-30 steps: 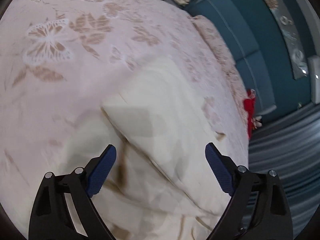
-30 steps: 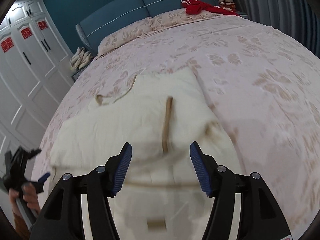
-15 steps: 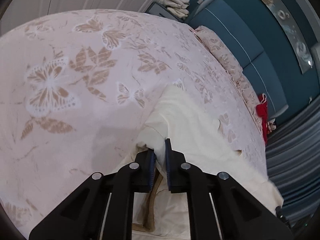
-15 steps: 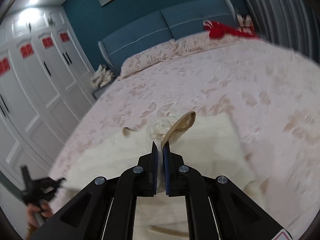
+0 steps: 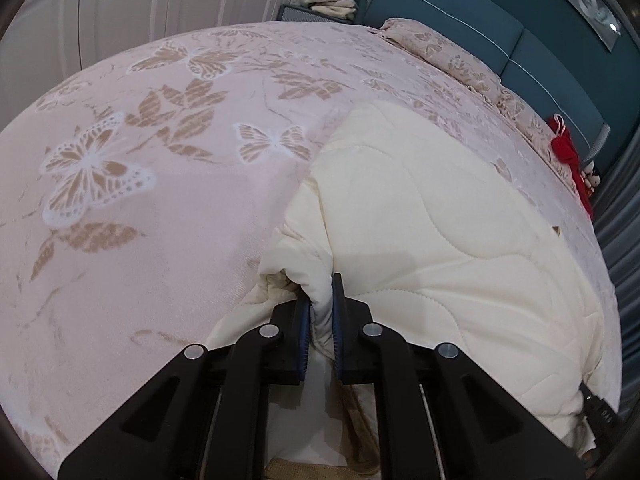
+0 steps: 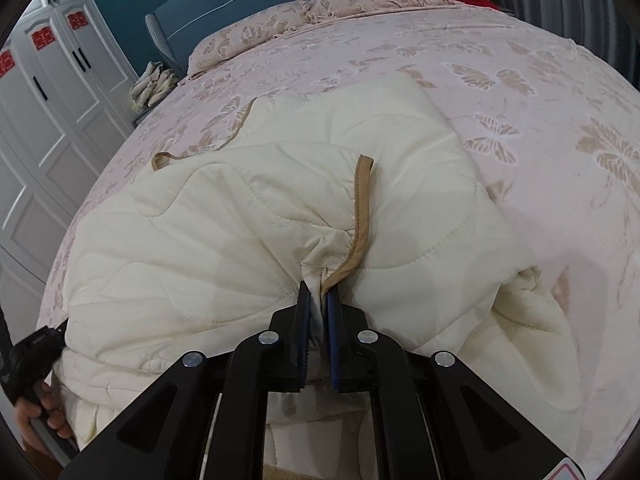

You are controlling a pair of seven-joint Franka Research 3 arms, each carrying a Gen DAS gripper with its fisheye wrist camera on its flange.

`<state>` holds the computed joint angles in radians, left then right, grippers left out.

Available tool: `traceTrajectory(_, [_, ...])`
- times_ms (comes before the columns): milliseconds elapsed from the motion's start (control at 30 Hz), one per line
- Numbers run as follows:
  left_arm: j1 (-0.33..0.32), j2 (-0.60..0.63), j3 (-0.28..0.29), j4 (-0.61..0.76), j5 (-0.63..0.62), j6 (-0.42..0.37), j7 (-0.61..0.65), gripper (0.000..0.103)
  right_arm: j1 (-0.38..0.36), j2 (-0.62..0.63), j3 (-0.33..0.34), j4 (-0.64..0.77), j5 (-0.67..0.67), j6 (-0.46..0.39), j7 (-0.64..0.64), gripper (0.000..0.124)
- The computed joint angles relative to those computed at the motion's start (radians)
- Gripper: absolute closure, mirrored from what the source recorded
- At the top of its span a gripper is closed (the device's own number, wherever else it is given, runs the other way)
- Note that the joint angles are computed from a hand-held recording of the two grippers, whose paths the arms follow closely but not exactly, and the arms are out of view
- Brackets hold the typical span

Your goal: Fold large clothes

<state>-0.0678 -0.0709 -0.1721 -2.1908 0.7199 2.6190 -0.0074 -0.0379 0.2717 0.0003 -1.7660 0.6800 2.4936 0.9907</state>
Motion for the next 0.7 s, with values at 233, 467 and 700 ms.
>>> traceTrajectory(233, [-0.018,-0.144,-0.045,-0.004,-0.040,-0.187,0.102,0.077,-0.003,-0.141,-0.021,-0.081,-0.001,0.043,0.041,0.101])
traceTrajectory(467, [-0.061,-0.020,-0.073,0.201,-0.044,-0.236,0.247,0.076,0.071,-0.198,-0.009,-0.113,-0.025,0.020,-0.045,0.111])
traceTrajectory(700, [-0.127,0.143,-0.038,0.285,-0.073,-0.279,0.292,0.076,0.103,-0.132,-0.014,-0.136,-0.154,0.037,0.053,0.120])
